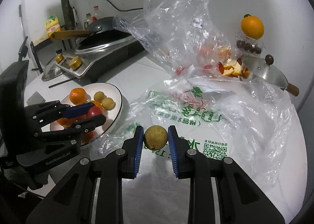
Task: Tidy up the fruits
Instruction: 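Carry the red tomato and yellow fruit over the white plate and lower them, then open the left gripper on the tomato while the right lowers the yellow fruit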
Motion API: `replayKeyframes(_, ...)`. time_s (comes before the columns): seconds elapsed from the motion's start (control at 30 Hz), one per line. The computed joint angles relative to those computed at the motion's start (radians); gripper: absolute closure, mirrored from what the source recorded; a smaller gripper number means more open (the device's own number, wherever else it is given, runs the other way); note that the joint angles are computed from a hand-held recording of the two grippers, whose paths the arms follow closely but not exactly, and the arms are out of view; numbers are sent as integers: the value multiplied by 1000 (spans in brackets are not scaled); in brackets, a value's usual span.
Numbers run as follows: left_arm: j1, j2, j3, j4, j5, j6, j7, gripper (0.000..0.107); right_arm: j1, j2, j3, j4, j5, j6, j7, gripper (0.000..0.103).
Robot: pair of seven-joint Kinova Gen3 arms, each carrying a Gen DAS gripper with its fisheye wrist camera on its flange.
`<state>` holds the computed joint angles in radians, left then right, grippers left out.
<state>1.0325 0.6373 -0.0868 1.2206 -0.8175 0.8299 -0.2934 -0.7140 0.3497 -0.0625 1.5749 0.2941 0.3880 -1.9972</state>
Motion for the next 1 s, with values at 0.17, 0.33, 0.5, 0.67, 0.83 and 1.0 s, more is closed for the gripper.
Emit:
replayKeyframes(0.17, -7, 3, 7, -8, 12, 7, -14, 75, -2, 2, 4, -2, 0, 2, -2, 76)
replayKeyframes(0.33, 3, -12, -2, 15, 0, -11, 6, 75, -25, -5, 23, 6, 24, 5, -36, 76)
replayKeyframes(0.5, 31, -55, -23, 73, -58, -42, 78, 73, -51, -11, 29, 1, 62, 20, -68, 76)
replayKeyframes(0.67, 54, -114, -20, 156, -142, -37, 192, 72, -78, -12, 21, -19, 98, 35, -88, 76)
replayKeyframes(0.83, 61, -171, 7, 250, -225, -23, 302, 72, -111, 0, 13, -48, 129, 63, -104, 76)
replayKeyframes(1.0, 50, -219, 44, 334, -295, -8, 395, 72, -146, 20, 9, -87, 157, 97, -119, 76)
